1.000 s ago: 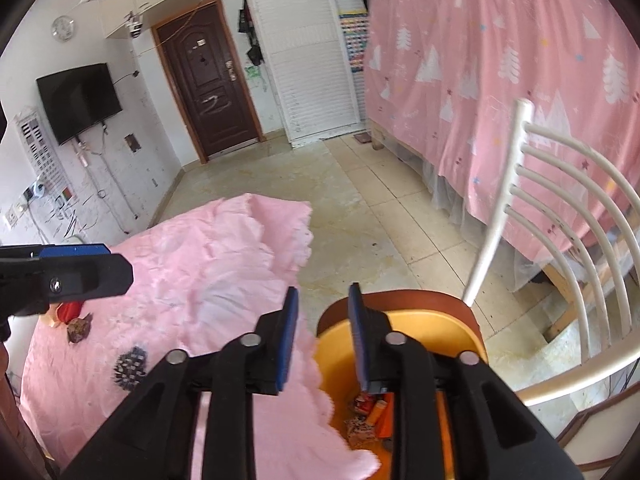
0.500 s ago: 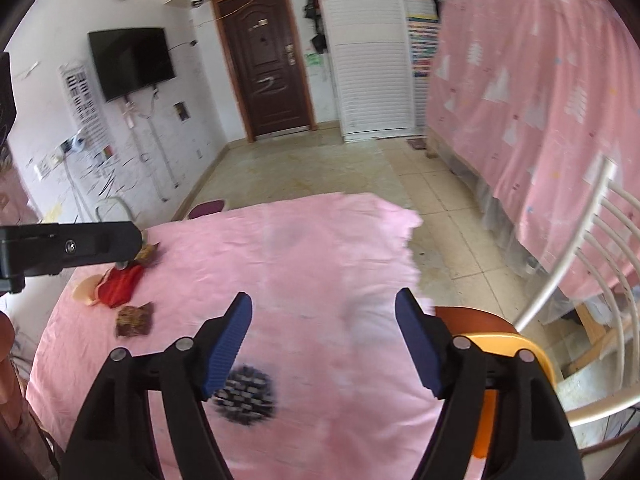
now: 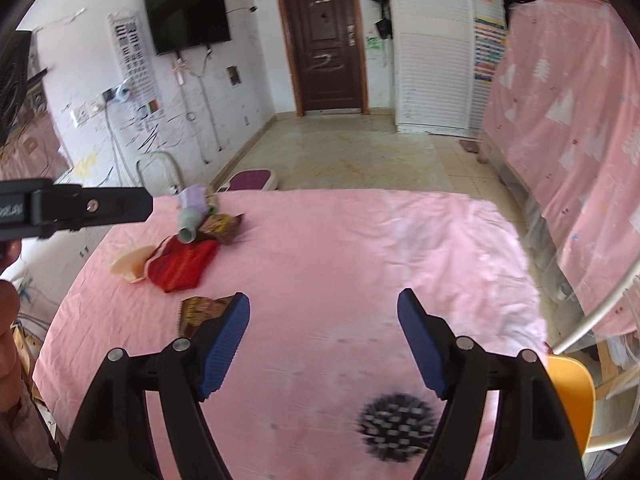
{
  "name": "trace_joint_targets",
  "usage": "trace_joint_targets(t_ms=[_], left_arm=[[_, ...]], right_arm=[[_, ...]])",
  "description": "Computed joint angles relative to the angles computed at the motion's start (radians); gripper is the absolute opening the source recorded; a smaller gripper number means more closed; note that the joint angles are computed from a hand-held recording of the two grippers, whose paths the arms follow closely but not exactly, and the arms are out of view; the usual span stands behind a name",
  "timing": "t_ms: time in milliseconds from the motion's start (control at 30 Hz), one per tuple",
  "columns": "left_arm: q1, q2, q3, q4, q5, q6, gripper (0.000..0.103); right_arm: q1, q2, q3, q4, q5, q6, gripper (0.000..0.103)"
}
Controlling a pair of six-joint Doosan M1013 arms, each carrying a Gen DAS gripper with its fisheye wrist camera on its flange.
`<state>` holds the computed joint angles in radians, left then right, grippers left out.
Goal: Collect trash
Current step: 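Move both tools back over the table toward the brush and wrapper, then grasp the beige round brush with the left tool while the right tool grasps the brown snack wrapper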
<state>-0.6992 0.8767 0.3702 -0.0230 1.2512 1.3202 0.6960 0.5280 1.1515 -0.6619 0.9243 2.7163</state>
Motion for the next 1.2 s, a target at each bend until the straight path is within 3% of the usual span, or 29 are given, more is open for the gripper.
trace_joint_targets(t_ms=[233,433,1000,1167,1200], left_arm=[[0.038,-0.04,0.099,0.021,-0.029,-0.06,0.06],[0.054,-0.057,0.149,0.031,-0.029,-0.028,0.06],[0.091,-0.008,0.13,0.025,0.029,0.005,0.06],[0.112,0.001,0.122,-0.034,0.033,-0.017,0.04],[0.115,0.001,0.124,-0.041,0.03,-0.021,0.04]], right_arm=[[0.001,0.053,-0.077,0.084,0.003,-0.112,0.068],[0.003,0.089,-0.124,0.144,0.002,-0.187,0.07],[-0.006,0.156,-0.214,0.258,0.044,-0.324,0.07],[-0.008,0.173,-0.24,0.27,0.06,-0.346,0.07],[-0.009,0.175,-0.243,0.277,0.063,-0.35,0.07]])
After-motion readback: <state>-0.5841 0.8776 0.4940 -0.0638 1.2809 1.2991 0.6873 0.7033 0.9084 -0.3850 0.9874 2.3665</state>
